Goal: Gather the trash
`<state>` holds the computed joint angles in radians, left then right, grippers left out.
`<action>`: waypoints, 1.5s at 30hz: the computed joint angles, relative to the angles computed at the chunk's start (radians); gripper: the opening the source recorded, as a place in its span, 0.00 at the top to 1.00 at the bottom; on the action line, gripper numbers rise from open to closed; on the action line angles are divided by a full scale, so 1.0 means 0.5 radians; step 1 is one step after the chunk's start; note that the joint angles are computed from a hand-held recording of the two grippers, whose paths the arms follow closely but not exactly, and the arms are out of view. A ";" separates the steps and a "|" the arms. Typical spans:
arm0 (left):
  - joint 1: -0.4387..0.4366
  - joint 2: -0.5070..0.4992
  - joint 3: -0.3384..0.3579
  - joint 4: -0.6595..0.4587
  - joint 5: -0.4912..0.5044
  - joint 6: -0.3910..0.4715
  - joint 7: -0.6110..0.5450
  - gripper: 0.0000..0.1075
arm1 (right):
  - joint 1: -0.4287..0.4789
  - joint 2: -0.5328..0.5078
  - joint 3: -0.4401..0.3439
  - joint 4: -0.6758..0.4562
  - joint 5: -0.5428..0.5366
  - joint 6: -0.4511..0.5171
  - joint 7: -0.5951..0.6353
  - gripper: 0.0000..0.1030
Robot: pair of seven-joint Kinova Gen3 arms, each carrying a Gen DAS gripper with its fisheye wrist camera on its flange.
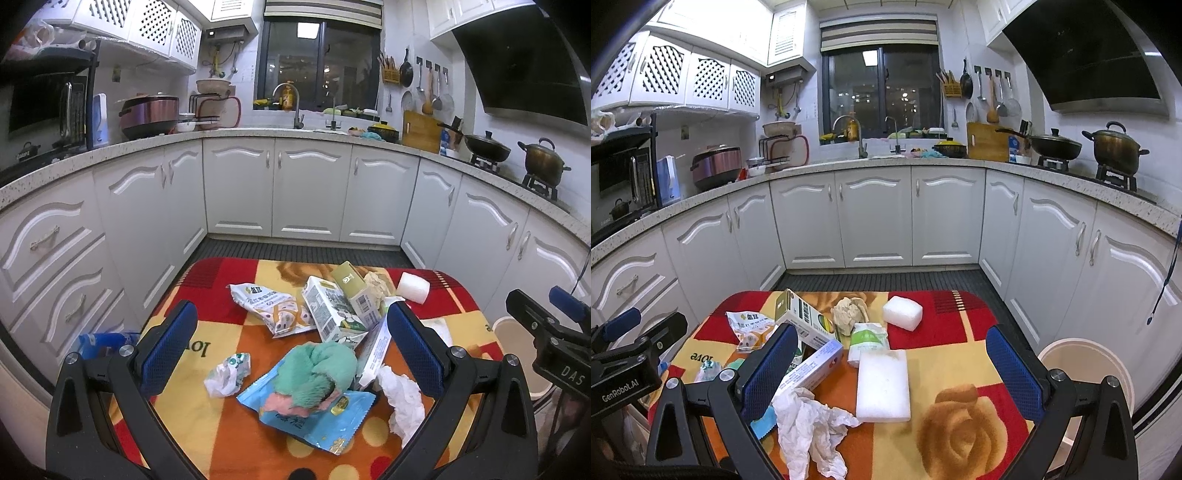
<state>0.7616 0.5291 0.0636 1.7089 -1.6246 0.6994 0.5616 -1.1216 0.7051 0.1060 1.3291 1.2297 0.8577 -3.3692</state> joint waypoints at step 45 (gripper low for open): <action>-0.931 0.352 0.710 -0.425 1.484 -0.612 -2.234 0.43 | 0.730 0.279 -0.573 -0.171 -1.370 -0.922 1.562 0.73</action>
<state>0.2962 0.7053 0.4187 1.4963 -0.8824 0.3932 -0.5554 -0.7568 0.8447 -0.1804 1.2436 0.5449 0.3967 -2.5880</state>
